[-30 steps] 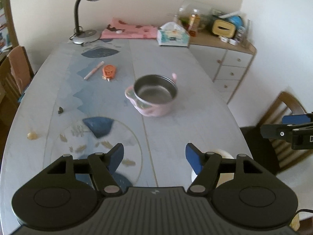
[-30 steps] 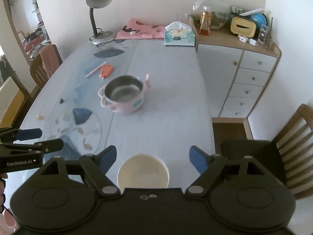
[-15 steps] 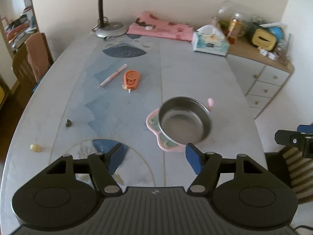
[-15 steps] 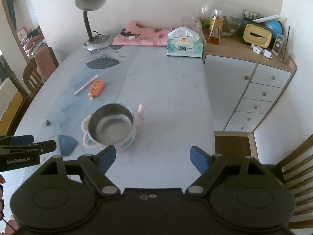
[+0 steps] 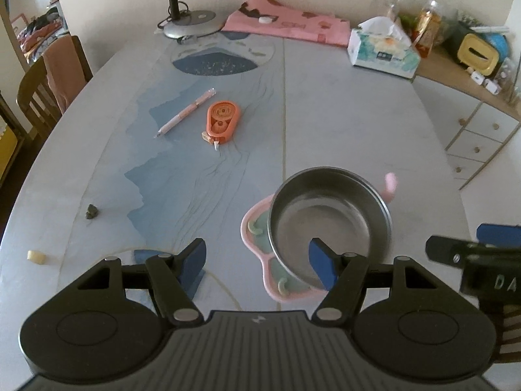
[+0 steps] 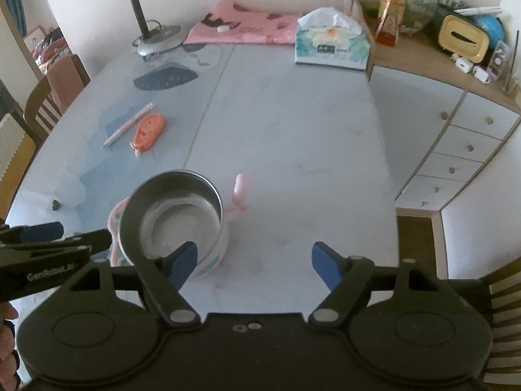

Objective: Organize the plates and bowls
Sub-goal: 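Move the right gripper to the pink pot rim and close, then move the left gripper to the pink pot rim and close, then lift the pink pot holding the steel bowl with the left gripper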

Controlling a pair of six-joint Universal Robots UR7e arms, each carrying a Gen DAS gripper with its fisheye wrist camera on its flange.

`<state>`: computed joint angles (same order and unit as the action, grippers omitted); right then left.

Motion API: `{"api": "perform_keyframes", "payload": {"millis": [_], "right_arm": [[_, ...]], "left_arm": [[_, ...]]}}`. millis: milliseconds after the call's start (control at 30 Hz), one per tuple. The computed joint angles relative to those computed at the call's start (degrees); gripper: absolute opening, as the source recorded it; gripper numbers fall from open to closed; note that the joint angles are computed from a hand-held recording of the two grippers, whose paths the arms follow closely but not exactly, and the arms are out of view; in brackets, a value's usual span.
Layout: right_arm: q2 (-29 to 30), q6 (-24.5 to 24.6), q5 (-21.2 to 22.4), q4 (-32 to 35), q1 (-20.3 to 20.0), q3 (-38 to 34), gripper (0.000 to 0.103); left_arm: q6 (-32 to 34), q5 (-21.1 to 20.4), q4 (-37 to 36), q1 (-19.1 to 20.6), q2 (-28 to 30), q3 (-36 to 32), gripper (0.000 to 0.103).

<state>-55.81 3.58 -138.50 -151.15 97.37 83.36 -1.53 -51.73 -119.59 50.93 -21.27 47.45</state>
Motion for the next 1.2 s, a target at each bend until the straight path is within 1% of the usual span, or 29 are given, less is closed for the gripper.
{"api": "perform_keyframes", "payload": {"millis": [100, 300, 400, 467, 533, 567, 600, 633, 667, 733, 767, 867, 933, 967, 1000, 1033, 1100, 1200], "right_arm": [[1.14, -0.09, 0.89, 0.39, -1.03, -0.97, 0.073], [2.7, 0.69, 2.61, 1.8, -2.62, -2.54, 0.066], [3.51, 0.58, 3.04, 2.11, -3.04, -3.26, 0.065], [3.83, 0.97, 3.92, 2.43, -3.36, -3.61, 0.061], [4.19, 1.32, 4.47, 2.76, -3.64, -3.93, 0.058], [4.39, 1.25, 4.59, 2.8, -3.74, -4.03, 0.057], [4.5, 1.18, 4.85, 2.69, -3.83, -4.01, 0.056], [4.52, 1.16, 5.2, 2.61, -3.92, -3.9, 0.054], [4.68, 1.04, 5.46, 2.49, -4.0, -3.98, 0.053], [4.71, 0.63, 5.9, 2.09, -4.03, -3.83, 0.047], [4.79, 0.47, 6.11, 2.0, -4.01, -3.85, 0.045], [4.92, 0.03, 6.57, 1.99, -3.89, -4.03, 0.037], [5.02, -0.37, 6.7, 1.97, -3.73, -4.09, 0.028], [5.08, -0.46, 6.74, 2.01, -3.62, -4.1, 0.025], [5.11, -0.59, 6.75, 1.94, -3.48, -4.05, 0.017], [5.28, -0.64, 6.07, 1.98, -3.24, -4.13, 0.015], [5.72, -1.09, 4.64, 2.22, -2.78, -4.38, 0.014], [5.82, -1.35, 3.65, 2.57, -2.33, -4.25, 0.014]], "left_arm": [[0.04, 0.78, 1.82, 0.48, 2.5, -3.18, 0.069], [-0.86, 0.27, 5.69, 1.54, 6.26, -9.0, 0.068], [-0.71, 0.86, 6.95, 1.86, 7.84, -11.3, 0.068], [-1.16, 0.92, 8.09, 2.1, 8.6, -12.53, 0.065], [-1.7, 0.56, 9.39, 2.32, 9.23, -13.59, 0.059], [-1.87, 0.47, 9.71, 2.39, 9.39, -13.8, 0.058], [-2.07, 0.37, 10.04, 2.44, 9.49, -13.91, 0.055], [-2.38, 0.27, 10.49, 2.48, 9.64, -14.15, 0.049], [-2.69, 0.0, 10.81, 2.52, 9.65, -14.18, 0.046], [-3.15, -0.71, 11.05, 2.55, 9.48, -13.92, 0.036], [-2.86, -0.9, 10.77, 2.55, 9.3, -13.51, 0.034], [-2.31, -0.32, 9.77, 2.27, 8.65, -12.01, 0.033], [-2.79, -0.43, 10.0, 2.24, 8.58, -12.02, 0.032], [-2.83, -0.42, 9.82, 2.18, 8.42, -11.72, 0.032], [-2.74, -0.37, 9.56, 2.07, 8.21, -11.28, 0.032], [-2.62, -0.06, 9.29, 1.91, 7.99, -10.73, 0.032], [-2.87, 0.32, 9.01, 1.69, 7.49, -9.76, 0.032], [-3.51, 0.44, 8.38, 1.38, 6.46, -8.03, 0.032]]}}
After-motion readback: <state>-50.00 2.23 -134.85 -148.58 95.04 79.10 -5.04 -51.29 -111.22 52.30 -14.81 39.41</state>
